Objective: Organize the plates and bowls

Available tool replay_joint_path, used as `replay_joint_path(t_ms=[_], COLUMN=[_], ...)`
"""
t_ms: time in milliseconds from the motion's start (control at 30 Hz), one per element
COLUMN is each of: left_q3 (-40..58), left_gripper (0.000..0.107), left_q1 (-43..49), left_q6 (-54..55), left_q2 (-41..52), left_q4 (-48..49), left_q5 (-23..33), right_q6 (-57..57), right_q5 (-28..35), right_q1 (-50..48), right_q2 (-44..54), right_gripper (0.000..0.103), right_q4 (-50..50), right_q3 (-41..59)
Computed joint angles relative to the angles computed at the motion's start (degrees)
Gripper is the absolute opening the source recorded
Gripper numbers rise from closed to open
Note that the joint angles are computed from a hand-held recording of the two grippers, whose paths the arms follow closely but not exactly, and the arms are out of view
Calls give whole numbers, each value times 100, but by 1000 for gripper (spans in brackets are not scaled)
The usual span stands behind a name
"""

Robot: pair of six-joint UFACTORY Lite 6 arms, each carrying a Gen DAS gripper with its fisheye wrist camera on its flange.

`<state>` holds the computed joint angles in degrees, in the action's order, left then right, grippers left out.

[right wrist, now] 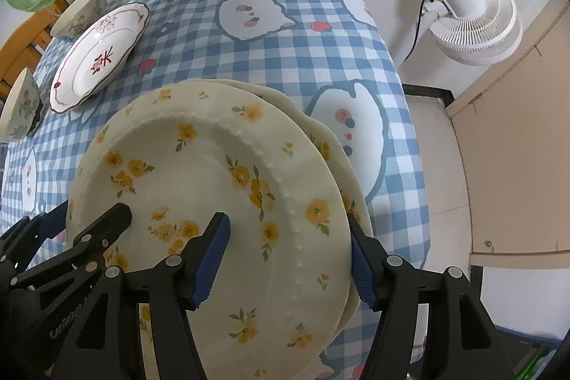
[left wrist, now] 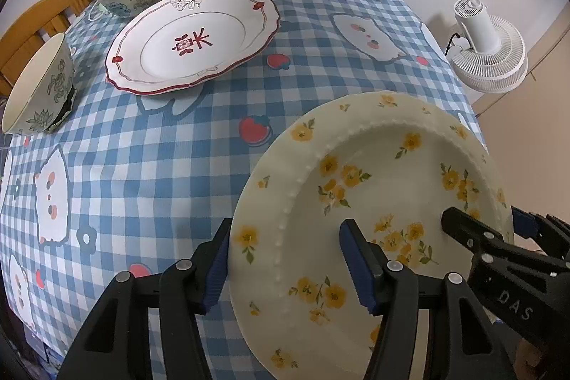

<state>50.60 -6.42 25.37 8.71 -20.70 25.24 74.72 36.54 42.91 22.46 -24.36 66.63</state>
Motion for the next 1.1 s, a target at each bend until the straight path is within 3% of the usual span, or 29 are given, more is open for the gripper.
replay_joint_path(t_ms=[433, 800, 933, 1100], left_q3=[-100, -227, -307, -322], left_gripper=[64, 63, 63, 63], left_q1=[-198, -171, -292, -291], left_q6=[-454, -713, -883, -863], left_q2=[-53, -200, -295, -296], left_q4=[458, 678, 865, 879], left_q5=[-234, -175, -115, -122], right_q6=[202, 1114, 1132, 1237], right_q5=[-56, 819, 1572, 1546], right_q1=[56, 348, 555, 515], right_q2=[-287, 532, 969, 941], right_gripper=[66, 66, 67, 66], right_q4=[52, -1048, -1166, -1182], right_q3=[-278, 564, 1061, 949])
